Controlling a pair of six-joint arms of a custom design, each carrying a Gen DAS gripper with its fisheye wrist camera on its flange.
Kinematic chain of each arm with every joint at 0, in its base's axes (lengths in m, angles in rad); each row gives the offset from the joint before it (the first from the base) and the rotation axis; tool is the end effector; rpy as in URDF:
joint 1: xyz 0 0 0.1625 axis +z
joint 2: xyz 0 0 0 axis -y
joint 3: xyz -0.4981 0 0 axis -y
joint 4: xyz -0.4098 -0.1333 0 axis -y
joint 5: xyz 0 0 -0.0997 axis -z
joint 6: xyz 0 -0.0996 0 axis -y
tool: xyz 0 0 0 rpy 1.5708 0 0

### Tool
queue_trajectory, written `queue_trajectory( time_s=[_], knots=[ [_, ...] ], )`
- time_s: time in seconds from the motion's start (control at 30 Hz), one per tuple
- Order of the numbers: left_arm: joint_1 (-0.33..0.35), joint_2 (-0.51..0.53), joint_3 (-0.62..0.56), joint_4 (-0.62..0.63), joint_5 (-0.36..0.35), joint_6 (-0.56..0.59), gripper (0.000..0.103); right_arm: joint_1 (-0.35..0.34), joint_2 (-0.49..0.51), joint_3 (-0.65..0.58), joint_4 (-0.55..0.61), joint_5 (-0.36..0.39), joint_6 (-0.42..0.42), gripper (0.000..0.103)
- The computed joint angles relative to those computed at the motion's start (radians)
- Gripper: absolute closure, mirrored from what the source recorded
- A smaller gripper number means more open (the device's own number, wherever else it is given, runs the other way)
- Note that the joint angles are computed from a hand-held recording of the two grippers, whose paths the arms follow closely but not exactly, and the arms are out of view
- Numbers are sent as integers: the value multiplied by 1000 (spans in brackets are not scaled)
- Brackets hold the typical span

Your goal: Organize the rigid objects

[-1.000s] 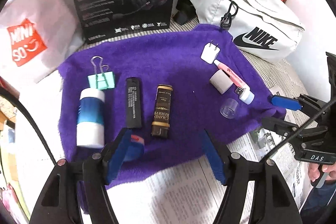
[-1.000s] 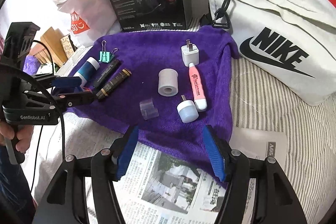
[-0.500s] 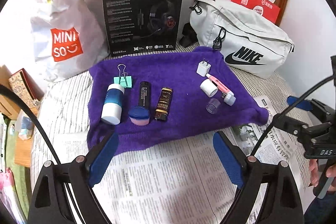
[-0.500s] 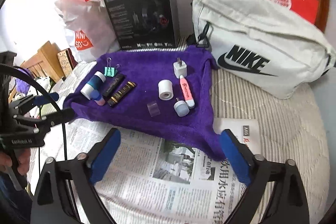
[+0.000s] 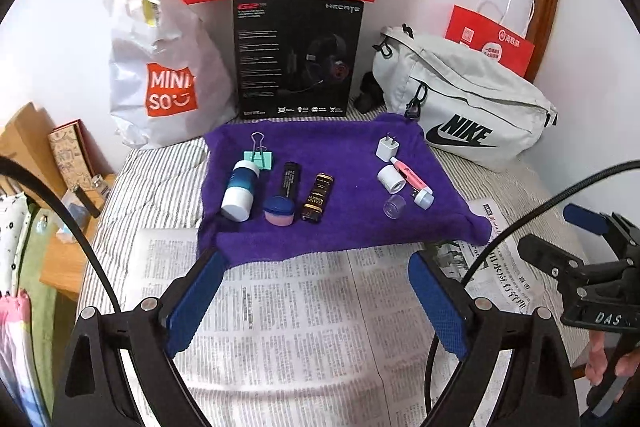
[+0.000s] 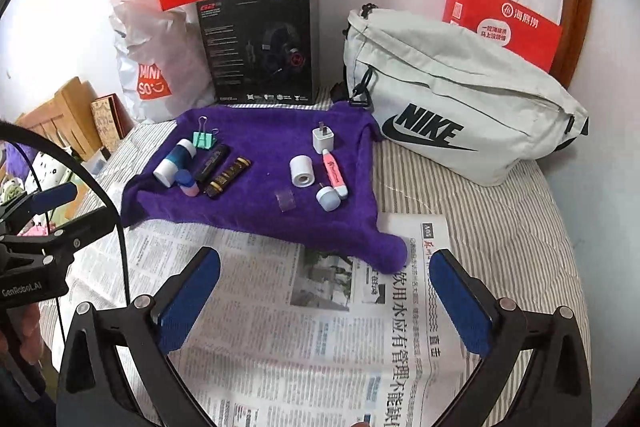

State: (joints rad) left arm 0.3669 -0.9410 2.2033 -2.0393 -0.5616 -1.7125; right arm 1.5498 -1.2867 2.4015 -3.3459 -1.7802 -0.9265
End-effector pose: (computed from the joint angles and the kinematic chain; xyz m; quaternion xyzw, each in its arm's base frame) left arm -0.3419 -0.3645 0.0663 -0.0222 0.8284 -0.4050 0.3863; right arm 0.1029 -0.4608 0.2569 0.3811 -0.8608 0.2418 0.2351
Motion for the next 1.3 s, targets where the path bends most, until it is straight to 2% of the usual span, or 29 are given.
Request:
queue_trajectory(
  time_s=[0.1, 0.33, 0.8, 1.3],
  knots=[
    [-11, -3, 1, -4, -28, -1, 8, 5, -18, 18, -5, -21, -2, 0],
    [-36, 4, -19, 58, -43, -43, 8, 4, -44, 44, -21, -39, 10, 0],
    [-45, 19, -51, 131, -60, -77, 8, -3, -78, 61, -5, -17, 14, 0],
    [-48, 24, -58, 136, -72, -75, 8, -10, -98, 74, -6, -8, 6, 0]
  ],
)
